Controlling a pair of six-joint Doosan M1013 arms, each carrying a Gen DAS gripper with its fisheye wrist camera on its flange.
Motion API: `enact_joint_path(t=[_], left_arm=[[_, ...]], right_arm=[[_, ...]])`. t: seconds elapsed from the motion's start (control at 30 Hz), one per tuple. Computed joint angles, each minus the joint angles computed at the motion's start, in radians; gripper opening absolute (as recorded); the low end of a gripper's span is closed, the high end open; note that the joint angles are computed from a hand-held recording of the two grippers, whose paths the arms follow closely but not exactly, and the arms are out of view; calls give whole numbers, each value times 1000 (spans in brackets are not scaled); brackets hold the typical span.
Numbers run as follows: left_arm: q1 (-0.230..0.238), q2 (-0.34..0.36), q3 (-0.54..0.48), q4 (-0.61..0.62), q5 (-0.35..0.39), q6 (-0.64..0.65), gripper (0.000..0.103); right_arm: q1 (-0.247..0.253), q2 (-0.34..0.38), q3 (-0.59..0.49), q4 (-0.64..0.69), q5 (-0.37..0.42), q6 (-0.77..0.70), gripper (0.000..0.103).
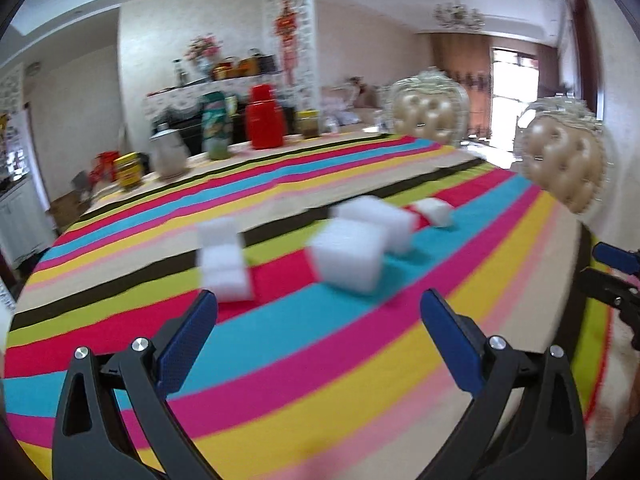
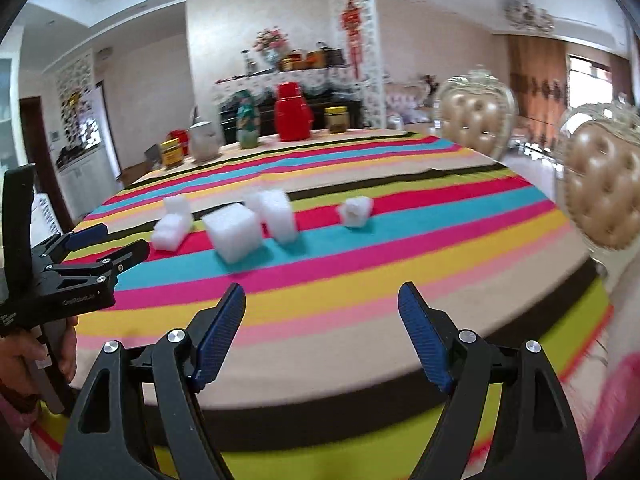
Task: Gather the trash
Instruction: 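Move both tools back to the table toward the white foam blocks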
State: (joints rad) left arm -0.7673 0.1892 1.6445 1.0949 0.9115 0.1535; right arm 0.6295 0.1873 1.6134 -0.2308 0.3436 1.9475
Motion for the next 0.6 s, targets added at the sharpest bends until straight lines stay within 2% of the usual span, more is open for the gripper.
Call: enact_joint_path(t=[0.13,0.33,0.6], left_arm=[[48,-7,7,-18,40,-12,98],[108,14,-17,-82,52,-13,98],[172,87,-98,-212,56,58,98]], right_arm=[[-4,57,-71,112,22,-122,75],[-11,144,-179,54,95,-54,75],[-41,235,-285,81,166,-42,75]])
